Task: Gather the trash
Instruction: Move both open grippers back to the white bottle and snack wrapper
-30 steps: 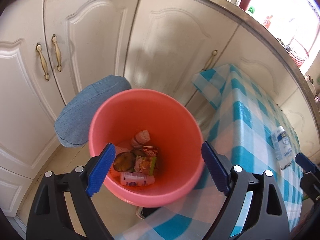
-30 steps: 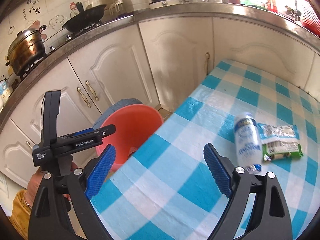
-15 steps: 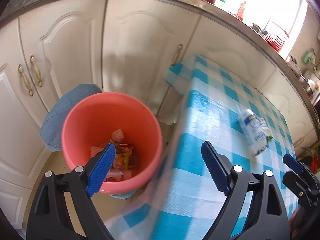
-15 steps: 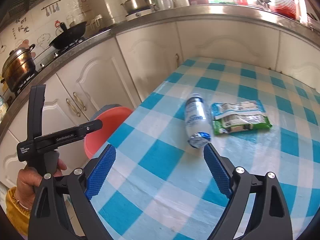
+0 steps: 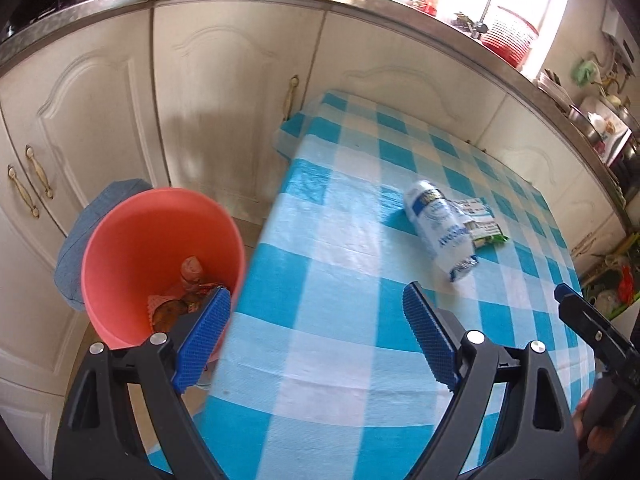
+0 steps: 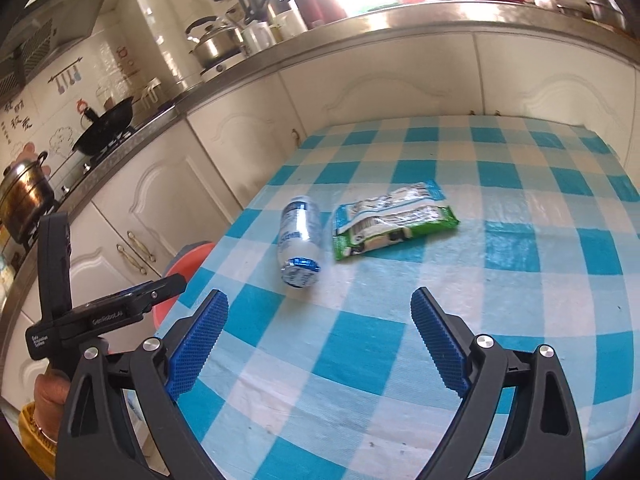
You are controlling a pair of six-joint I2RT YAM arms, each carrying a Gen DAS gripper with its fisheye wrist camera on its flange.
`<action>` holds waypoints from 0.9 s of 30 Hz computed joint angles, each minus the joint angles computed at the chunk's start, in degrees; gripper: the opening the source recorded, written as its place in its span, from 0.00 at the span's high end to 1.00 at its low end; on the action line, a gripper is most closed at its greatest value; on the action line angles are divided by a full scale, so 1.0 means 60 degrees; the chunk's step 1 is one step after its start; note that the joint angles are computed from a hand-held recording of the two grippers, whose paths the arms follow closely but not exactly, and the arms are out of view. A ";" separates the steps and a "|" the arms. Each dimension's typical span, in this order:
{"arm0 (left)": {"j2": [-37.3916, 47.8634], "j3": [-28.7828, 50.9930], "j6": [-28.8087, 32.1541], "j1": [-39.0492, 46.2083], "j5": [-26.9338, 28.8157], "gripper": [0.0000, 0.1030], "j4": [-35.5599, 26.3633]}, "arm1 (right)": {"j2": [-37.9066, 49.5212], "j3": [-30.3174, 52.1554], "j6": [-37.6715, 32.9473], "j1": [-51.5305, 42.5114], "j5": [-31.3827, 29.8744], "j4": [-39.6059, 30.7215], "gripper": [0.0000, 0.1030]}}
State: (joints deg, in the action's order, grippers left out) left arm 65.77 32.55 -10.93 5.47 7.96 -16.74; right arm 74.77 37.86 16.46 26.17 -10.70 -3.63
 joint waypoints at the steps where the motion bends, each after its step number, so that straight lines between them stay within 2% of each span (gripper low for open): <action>1: -0.0057 -0.0012 -0.0073 -0.0206 -0.0097 0.14 0.0006 | -0.0048 -0.0072 -0.0019 -0.0185 -0.0125 0.0025 0.11; 15: -0.0007 -0.0022 -0.1231 -0.2879 -0.1339 0.14 0.0656 | -0.0524 -0.0787 -0.0591 -0.2521 -0.1399 0.0011 0.11; 27: 0.1380 0.0891 -0.1689 -0.4014 -0.1918 0.14 0.0843 | -0.0121 -0.0730 -0.1214 -0.3561 -0.2297 -0.0138 0.11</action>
State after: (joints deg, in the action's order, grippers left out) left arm 74.05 37.90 -21.06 -18.62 -3.55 -11.69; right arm 74.05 33.48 9.17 4.80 -24.48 -4.46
